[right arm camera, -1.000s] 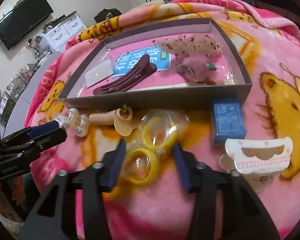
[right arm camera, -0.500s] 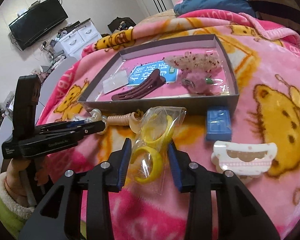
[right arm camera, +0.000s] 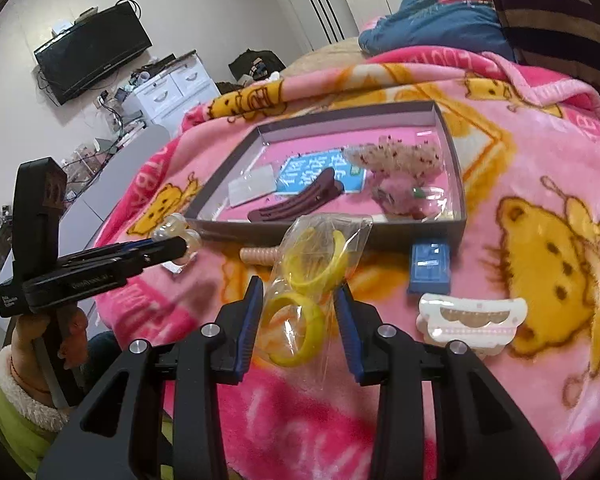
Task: Organize jewelry
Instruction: 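Carry the pearl clip and yellow rings bag into the grey tray and open both tools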
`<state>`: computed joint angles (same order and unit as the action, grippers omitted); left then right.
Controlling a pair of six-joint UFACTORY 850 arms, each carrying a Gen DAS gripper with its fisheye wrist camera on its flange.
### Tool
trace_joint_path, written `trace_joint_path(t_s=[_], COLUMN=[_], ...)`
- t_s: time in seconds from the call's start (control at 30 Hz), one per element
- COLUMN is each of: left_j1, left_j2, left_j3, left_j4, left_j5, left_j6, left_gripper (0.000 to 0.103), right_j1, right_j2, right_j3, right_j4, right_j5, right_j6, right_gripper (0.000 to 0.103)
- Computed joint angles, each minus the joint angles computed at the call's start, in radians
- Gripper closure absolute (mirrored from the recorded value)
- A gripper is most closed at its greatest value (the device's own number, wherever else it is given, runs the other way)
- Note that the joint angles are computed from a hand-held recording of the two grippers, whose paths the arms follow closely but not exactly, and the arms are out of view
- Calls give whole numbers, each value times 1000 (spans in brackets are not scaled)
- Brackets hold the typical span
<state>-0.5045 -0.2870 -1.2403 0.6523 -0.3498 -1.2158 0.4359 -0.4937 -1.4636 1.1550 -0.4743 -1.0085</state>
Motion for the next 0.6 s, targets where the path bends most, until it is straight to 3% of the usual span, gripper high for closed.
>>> trace_joint_path(t_s=[0.27, 0.6], left_j1=[4, 34], left_j2=[49, 63], left_j3=[22, 16], left_j4=[174, 214], left_j5=[-33, -33], left_j6=[-181, -214], left_gripper=[80, 80], right_j1=[-1, 0], right_j2=[4, -19], right_j3=[-19, -83], right_j4=[49, 76], right_j5=[0, 6], right_j6=[-61, -93], right_gripper=[68, 68])
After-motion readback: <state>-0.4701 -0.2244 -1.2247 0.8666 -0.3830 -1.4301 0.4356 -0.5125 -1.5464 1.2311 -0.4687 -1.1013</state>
